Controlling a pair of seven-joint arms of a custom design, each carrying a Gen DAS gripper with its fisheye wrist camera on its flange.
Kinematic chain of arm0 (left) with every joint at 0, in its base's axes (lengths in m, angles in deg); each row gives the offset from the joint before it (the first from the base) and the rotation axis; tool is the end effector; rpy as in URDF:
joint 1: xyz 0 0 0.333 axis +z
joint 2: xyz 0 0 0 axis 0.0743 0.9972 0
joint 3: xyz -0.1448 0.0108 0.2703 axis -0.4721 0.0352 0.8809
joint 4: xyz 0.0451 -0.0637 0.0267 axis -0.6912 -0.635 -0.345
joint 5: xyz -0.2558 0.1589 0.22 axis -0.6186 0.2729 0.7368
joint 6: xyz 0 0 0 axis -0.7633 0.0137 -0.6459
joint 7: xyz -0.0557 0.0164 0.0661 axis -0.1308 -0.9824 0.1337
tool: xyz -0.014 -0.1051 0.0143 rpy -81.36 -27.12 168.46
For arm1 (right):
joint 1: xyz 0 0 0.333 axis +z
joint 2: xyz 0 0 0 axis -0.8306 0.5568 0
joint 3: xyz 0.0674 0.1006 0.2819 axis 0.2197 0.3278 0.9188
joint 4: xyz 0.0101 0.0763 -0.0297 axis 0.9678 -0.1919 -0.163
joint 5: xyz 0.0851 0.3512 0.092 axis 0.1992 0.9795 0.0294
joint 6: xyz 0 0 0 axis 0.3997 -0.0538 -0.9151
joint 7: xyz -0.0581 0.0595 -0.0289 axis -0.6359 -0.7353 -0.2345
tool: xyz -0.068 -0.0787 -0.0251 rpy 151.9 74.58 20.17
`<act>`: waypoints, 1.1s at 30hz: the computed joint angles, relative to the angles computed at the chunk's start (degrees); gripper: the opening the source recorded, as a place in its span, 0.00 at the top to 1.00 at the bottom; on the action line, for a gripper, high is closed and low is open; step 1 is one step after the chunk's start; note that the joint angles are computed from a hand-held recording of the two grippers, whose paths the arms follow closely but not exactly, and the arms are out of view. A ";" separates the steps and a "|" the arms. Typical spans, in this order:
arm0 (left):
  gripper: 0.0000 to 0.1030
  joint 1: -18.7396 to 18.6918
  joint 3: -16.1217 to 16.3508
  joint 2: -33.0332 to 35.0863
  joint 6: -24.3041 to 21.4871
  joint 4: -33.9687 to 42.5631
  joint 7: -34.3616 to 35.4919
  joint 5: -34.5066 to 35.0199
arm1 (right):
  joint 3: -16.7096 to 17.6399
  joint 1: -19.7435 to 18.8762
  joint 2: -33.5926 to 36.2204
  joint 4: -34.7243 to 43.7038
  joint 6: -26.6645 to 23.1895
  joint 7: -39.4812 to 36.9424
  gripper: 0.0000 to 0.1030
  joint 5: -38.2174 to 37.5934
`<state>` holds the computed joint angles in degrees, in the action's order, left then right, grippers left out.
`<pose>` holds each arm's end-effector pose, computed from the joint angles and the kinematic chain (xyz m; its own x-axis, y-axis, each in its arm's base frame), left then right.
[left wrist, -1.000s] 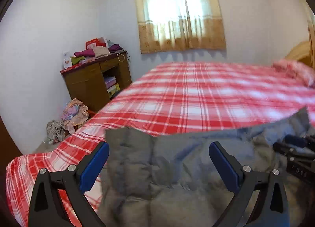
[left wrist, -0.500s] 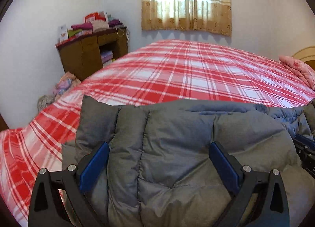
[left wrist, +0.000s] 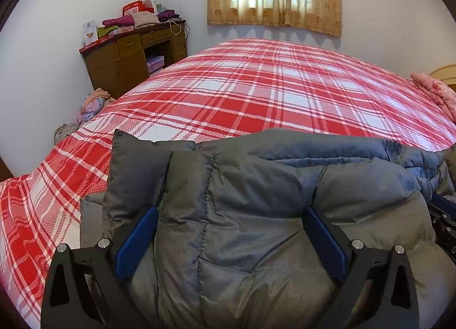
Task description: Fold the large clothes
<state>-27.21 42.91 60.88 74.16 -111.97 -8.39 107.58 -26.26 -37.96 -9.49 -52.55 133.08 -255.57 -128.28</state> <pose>0.5464 -0.4277 0.3354 -0.2178 -0.9751 -0.0406 -0.6634 0.1784 -0.7267 0.5404 0.2146 0.3483 -0.1577 -0.9857 -0.0587 -0.7060 0.1541 -0.6913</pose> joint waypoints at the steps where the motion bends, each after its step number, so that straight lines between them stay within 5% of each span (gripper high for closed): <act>1: 0.01 0.04 -0.04 0.05 -0.05 0.01 0.37 -0.33 | 0.11 -0.03 0.06 0.03 -0.18 -0.48 0.54 0.46; 33: 0.01 -0.44 -0.43 2.15 -3.07 2.59 6.70 -5.89 | -0.04 1.07 1.74 1.74 -3.03 -7.65 0.53 6.96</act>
<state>-27.65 42.48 63.03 71.09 -109.38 -1.69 101.68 -26.30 -36.89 -7.75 -50.81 130.05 -263.23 -121.32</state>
